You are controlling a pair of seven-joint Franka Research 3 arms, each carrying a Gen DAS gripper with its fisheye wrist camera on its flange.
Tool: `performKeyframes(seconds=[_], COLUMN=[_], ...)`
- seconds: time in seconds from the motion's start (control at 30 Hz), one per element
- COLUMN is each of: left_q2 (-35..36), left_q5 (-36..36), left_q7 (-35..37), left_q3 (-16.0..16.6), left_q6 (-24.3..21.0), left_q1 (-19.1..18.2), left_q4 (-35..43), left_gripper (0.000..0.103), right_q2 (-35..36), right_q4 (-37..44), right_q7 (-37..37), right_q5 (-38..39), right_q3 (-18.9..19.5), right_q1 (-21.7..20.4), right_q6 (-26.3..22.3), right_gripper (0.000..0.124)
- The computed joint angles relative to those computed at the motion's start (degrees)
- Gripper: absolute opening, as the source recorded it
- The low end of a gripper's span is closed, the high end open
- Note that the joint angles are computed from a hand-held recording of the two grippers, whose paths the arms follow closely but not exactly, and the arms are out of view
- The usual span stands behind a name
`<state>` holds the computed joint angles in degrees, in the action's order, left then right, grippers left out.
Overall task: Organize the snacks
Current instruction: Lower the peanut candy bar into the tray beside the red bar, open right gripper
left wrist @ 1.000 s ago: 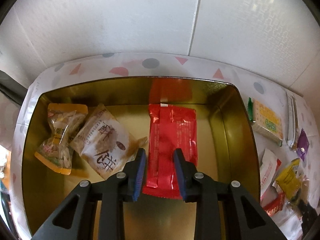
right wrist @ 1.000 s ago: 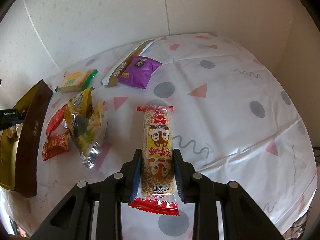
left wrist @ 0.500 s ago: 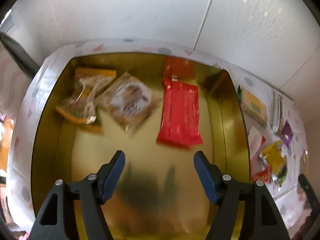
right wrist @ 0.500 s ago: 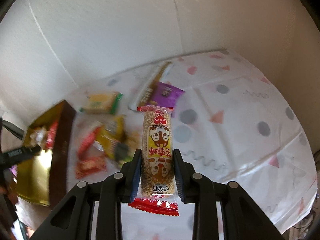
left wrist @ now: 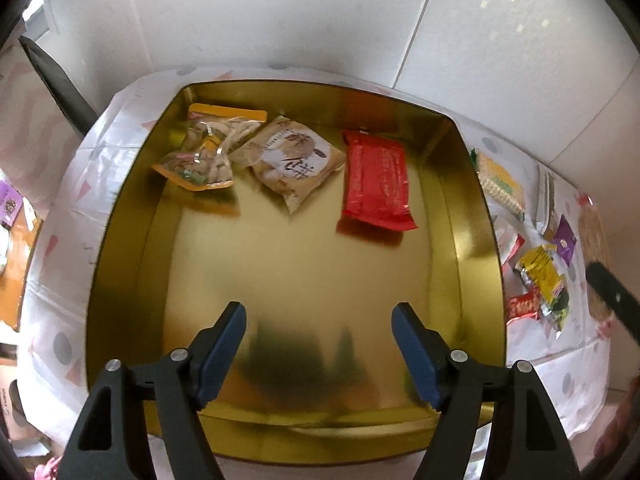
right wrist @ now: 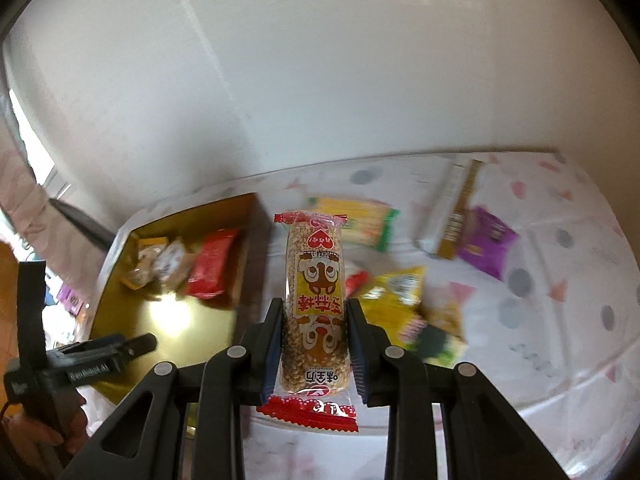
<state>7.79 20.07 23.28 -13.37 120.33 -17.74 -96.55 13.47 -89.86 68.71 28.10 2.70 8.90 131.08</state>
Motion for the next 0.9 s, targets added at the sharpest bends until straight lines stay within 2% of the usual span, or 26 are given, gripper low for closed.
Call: performKeyframes(seconds=[0.17, 0.43, 0.9], left_q2=[-2.58, -5.65, -10.06], left_q5=[-1.36, -1.72, -1.48], left_q7=[0.49, 1.07, 1.03], left_q3=[0.27, 0.11, -0.17], left_q6=[1.42, 2.37, 2.67], left_q1=[0.99, 2.07, 2.96], left_q4=[-2.92, -6.19, -11.06], left_gripper=[0.076, 0.076, 0.076], right_q2=[2.58, 8.81, 21.22], right_q4=[4.21, 13.19, 29.71], right_q7=[-0.35, 1.65, 8.92], right_q5=[0.33, -3.28, -15.86], right_q3=[1.37, 2.31, 0.73], right_q1=[1.37, 4.49, 11.08], right_q6=[-2.39, -7.02, -11.29], right_gripper=[0.03, 0.03, 0.03])
